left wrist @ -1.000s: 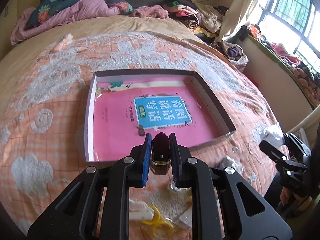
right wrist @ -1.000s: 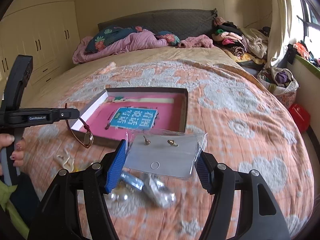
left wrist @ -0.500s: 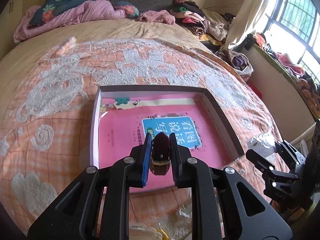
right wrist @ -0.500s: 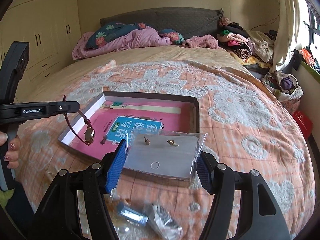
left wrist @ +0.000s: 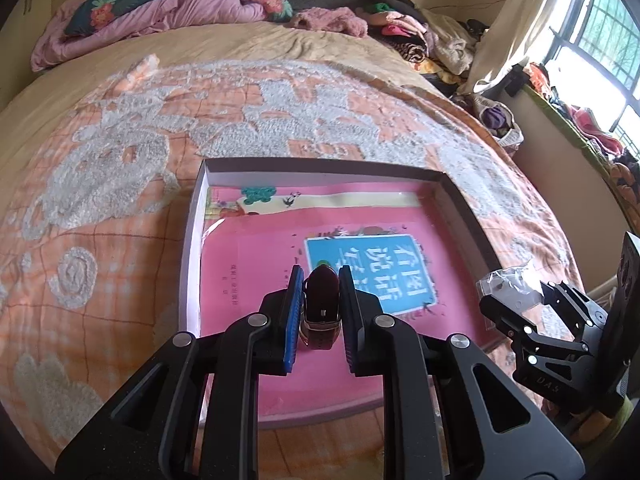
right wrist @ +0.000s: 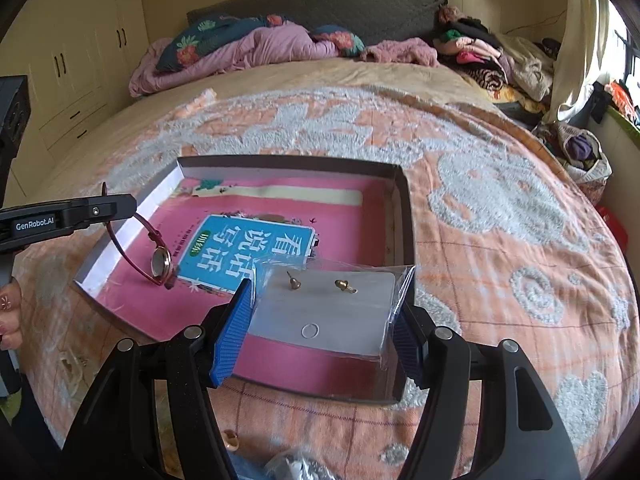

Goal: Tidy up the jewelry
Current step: 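Carry the watch into the pink-lined box and open the left tool while the right tool holds the earring card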

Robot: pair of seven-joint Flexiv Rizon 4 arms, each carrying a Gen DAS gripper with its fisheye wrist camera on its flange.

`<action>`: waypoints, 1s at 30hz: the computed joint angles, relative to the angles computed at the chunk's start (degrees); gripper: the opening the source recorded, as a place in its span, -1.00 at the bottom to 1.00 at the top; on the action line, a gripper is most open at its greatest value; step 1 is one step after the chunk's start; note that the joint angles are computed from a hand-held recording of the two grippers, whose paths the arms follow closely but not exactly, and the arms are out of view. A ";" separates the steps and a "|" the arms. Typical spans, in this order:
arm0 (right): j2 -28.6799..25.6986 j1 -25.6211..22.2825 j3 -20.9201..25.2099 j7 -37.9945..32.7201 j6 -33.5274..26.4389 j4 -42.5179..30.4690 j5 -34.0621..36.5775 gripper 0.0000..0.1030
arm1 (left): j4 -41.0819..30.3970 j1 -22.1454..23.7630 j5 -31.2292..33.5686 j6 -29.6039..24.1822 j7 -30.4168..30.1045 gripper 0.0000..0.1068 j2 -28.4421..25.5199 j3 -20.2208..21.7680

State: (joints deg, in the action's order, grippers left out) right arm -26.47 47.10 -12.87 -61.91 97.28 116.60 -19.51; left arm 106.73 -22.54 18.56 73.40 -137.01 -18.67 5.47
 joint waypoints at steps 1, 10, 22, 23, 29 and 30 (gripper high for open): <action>-0.20 -0.42 0.41 -0.10 -0.39 -0.37 -0.07 0.22 | 0.12 0.28 -0.23 0.22 0.14 -0.80 -0.15 -0.10; -2.06 -7.22 7.67 0.93 -4.05 -3.79 -1.95 0.29 | -0.16 0.92 -0.93 -0.01 0.85 -0.79 -0.57 0.33; 1.60 -6.62 6.34 3.51 -0.04 0.93 -0.64 0.72 | -1.12 0.33 1.77 -1.99 -1.62 -0.44 0.18 1.24; 2.22 -6.01 5.58 3.47 0.37 1.64 -0.44 0.73 | -1.17 0.29 2.11 -2.14 -2.03 -0.40 0.30 1.26; 5.44 -2.09 1.14 2.82 2.46 5.34 2.00 0.83 | -1.89 -0.80 6.19 -4.21 -5.88 0.03 1.85 1.89; 5.94 -2.11 1.25 2.49 2.60 5.70 2.41 0.83 | -2.07 -1.08 7.25 -4.97 -7.06 0.12 2.29 1.99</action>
State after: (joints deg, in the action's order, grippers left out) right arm -20.53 44.99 -11.62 -59.42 99.89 122.30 -17.10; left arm 104.66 -23.62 25.81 68.43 -144.07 -16.39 7.46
